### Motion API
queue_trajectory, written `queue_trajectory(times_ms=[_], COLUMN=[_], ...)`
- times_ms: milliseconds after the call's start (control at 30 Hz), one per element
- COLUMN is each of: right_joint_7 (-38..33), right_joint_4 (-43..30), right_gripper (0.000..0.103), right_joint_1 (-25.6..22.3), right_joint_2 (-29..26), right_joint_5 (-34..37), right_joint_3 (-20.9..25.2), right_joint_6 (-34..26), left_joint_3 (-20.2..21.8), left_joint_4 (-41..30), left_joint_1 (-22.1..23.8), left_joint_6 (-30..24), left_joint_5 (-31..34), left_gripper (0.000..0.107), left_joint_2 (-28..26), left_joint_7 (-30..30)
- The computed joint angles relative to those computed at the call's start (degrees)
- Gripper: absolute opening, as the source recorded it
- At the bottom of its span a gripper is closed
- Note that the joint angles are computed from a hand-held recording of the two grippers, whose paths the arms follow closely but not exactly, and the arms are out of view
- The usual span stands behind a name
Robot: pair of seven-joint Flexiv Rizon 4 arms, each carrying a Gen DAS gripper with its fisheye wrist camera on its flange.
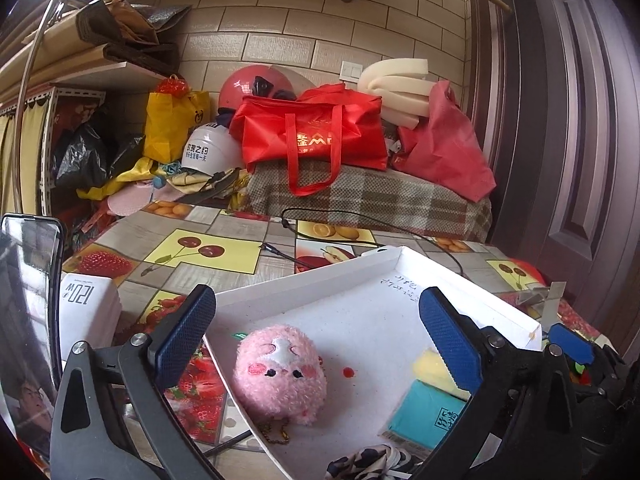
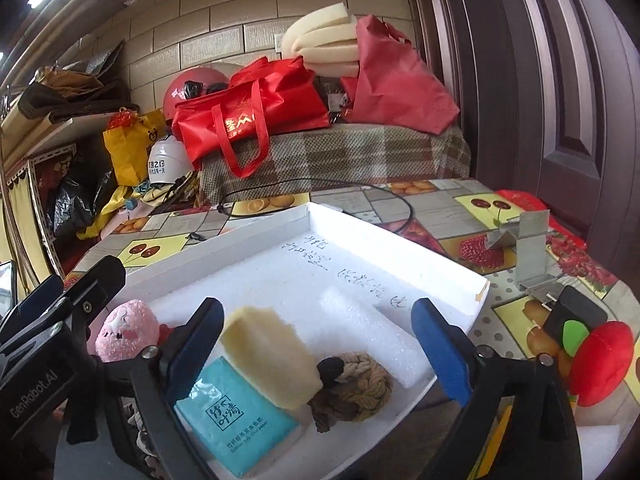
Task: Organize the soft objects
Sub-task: 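Carry the tissue pack with the left tool into the tray while the right tool releases the sponge there, then move both open tools back toward the remaining soft items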
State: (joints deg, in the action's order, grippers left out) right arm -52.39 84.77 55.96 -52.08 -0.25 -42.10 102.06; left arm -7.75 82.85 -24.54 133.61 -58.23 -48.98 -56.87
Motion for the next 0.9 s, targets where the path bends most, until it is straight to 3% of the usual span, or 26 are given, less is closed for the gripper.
queue_trajectory(times_ms=[167, 367, 667, 800, 900], right_joint_7=[0.20, 4.61, 3.96, 0.07, -4.63], right_joint_4=[1.29, 2.35, 8.85, 11.93, 16.18], right_gripper=[0.103, 0.103, 0.103, 0.103, 0.103], right_joint_1=[5.18, 10.93, 13.98, 13.35, 13.25], right_joint_2=[-3.57, -8.38, -7.11, -2.17, 1.82], right_joint_5=[5.39, 8.75, 11.94, 12.72, 13.21], right_joint_3=[-8.17, -18.14, -18.83, -14.05, -10.43], right_joint_6=[2.62, -1.52, 5.06, 6.47, 10.89], left_joint_3=[-0.26, -0.01, -0.83, -1.34, -0.09], left_joint_4=[0.91, 1.90, 6.41, 11.06, 12.46], left_joint_1=[0.44, 0.04, 1.22, 4.06, 3.76], left_joint_6=[0.45, 1.16, 2.89, 1.45, -0.21], left_joint_5=[0.08, 0.44, 3.41, 11.11, 13.68], left_gripper=[0.103, 0.103, 0.103, 0.103, 0.103], left_joint_2=[0.41, 0.81, 2.74, 4.85, 5.77], left_joint_7=[-1.83, -2.16, -7.57, -16.17, -18.60])
